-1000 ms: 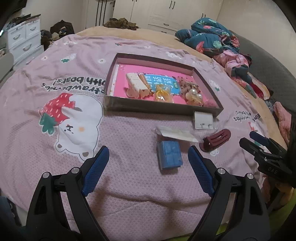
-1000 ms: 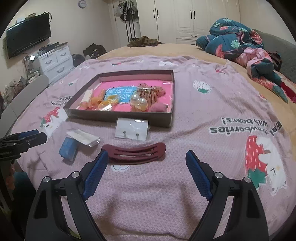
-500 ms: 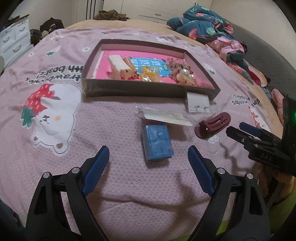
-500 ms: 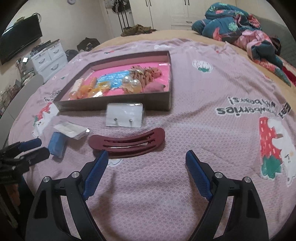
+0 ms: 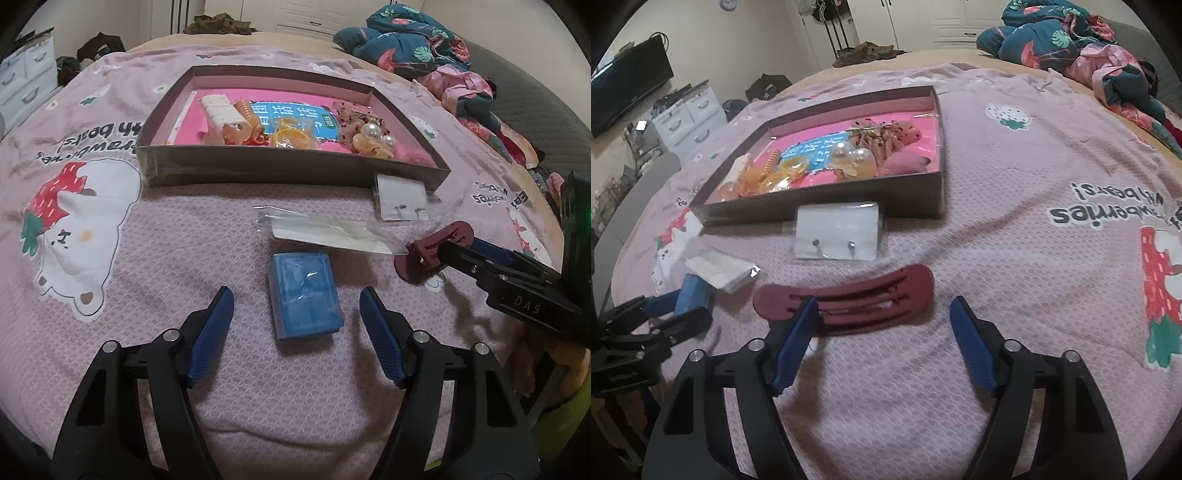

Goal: Organize jewelry
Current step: 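Grasp the blue plastic case with the left tool while the right tool grasps the maroon clip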

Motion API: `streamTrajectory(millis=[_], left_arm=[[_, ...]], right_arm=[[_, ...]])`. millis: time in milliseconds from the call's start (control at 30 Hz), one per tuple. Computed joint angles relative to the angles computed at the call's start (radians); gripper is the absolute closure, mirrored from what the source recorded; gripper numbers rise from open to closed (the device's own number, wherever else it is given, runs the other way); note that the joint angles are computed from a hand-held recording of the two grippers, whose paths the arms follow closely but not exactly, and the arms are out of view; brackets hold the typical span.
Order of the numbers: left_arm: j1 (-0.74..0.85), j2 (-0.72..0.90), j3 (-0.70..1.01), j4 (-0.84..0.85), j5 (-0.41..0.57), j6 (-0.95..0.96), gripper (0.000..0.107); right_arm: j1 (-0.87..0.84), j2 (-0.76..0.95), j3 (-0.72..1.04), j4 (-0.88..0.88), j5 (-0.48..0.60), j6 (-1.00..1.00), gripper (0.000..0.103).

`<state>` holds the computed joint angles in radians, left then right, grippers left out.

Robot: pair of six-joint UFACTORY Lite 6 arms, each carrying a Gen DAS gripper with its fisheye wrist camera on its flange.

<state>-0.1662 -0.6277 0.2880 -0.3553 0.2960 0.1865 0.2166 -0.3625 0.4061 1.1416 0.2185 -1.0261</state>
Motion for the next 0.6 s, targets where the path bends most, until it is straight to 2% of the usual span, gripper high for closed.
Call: streamTrajectory(millis=[100,133,200,300,467,600], left_arm=[[-0.039,0.035,0.009,0.109,-0.036,-0.117,0.052],[-0.04,0.041,0.011,0.115,-0.042,-0.123,0.054],[-0.039,0.053,0.014,0.121,-0.052,-0.126,0.061],[-0.035,0.057,0.014,0.132,-0.056,-0.131,0.07],[-0.019,0.051,0.014,0.088,-0.049,-0.077,0.081],[-0.023,0.041,0.01,0.114,-0.046,-0.1,0.081]], right_arm=[[0.003,0.023,0.012,0.116,0.009,-0.117,0.049],[0.006,0.027,0.015,0.134,0.01,-0.139,0.051],[-0.001,0.029,0.021,0.154,0.017,-0.162,0.062],[-0.057,0.038,0.032,0.195,0.077,-0.208,0.073],[-0.102,0.019,0.038,0.186,0.14,-0.196,0.081],[-0.073,0.006,0.04,0.167,0.153,-0.174,0.081]])
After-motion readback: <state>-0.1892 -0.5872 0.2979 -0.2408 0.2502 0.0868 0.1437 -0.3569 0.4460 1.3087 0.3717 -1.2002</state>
